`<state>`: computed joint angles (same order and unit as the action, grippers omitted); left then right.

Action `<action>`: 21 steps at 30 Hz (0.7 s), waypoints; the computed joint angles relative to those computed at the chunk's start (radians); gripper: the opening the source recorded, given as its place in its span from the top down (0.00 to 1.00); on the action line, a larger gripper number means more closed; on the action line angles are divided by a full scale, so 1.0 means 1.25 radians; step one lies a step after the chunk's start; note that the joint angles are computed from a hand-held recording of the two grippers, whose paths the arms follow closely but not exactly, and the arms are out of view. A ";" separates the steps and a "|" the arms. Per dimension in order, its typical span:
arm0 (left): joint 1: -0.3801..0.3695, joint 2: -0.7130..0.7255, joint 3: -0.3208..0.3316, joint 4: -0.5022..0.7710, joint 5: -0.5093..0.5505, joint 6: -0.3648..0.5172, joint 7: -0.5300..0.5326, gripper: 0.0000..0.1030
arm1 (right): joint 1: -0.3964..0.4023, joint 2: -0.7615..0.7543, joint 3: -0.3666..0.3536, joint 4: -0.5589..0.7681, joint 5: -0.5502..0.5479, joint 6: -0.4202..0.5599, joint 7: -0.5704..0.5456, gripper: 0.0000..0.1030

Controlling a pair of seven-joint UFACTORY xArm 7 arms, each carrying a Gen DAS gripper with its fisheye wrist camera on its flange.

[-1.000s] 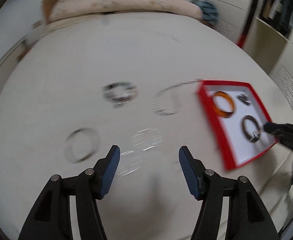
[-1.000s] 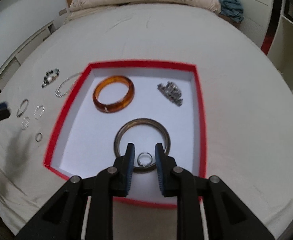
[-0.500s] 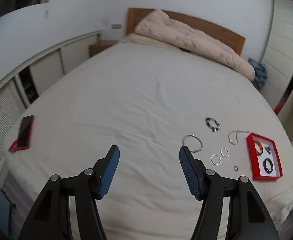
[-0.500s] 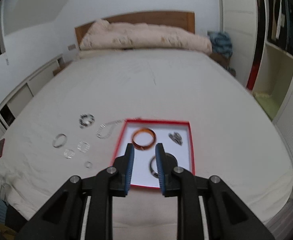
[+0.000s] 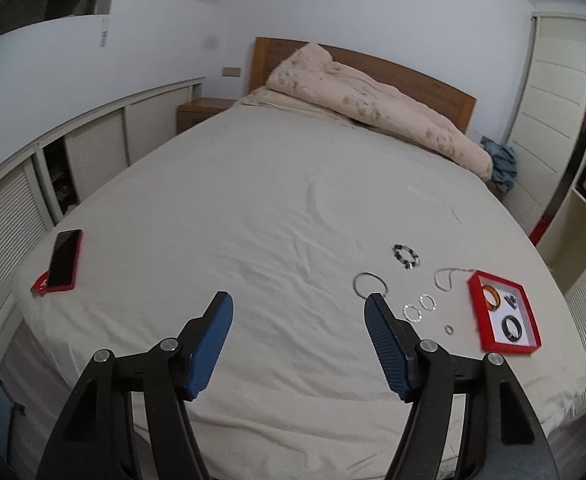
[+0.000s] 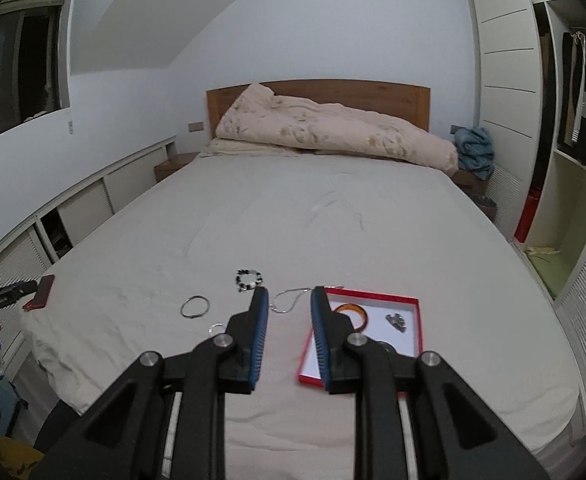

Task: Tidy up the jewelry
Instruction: 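Withdraw both grippers from the box toward the remaining jewelry, then grasp a twisted silver hoop with the left gripper while the right gripper grasps a silver ring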

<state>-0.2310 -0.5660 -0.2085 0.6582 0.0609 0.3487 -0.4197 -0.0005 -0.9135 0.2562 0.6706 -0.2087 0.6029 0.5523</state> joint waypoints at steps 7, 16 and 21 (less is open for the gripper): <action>0.027 0.133 -0.076 0.060 0.078 0.001 -0.054 0.35 | 0.039 0.110 -0.014 -0.014 0.030 -0.052 -0.006 0.80; -0.072 0.445 -0.055 0.229 0.129 0.024 -0.035 0.44 | 0.137 0.431 -0.106 0.002 0.124 -0.179 -0.107 0.80; -0.126 0.618 -0.034 0.368 0.062 0.046 0.063 0.52 | 0.177 0.575 -0.157 0.047 0.221 -0.218 -0.214 0.80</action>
<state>-0.3890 0.2064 -0.2513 1.1187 0.1388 0.4064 -0.3412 0.2207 -0.1942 0.0596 0.7299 0.0674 0.3300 0.2853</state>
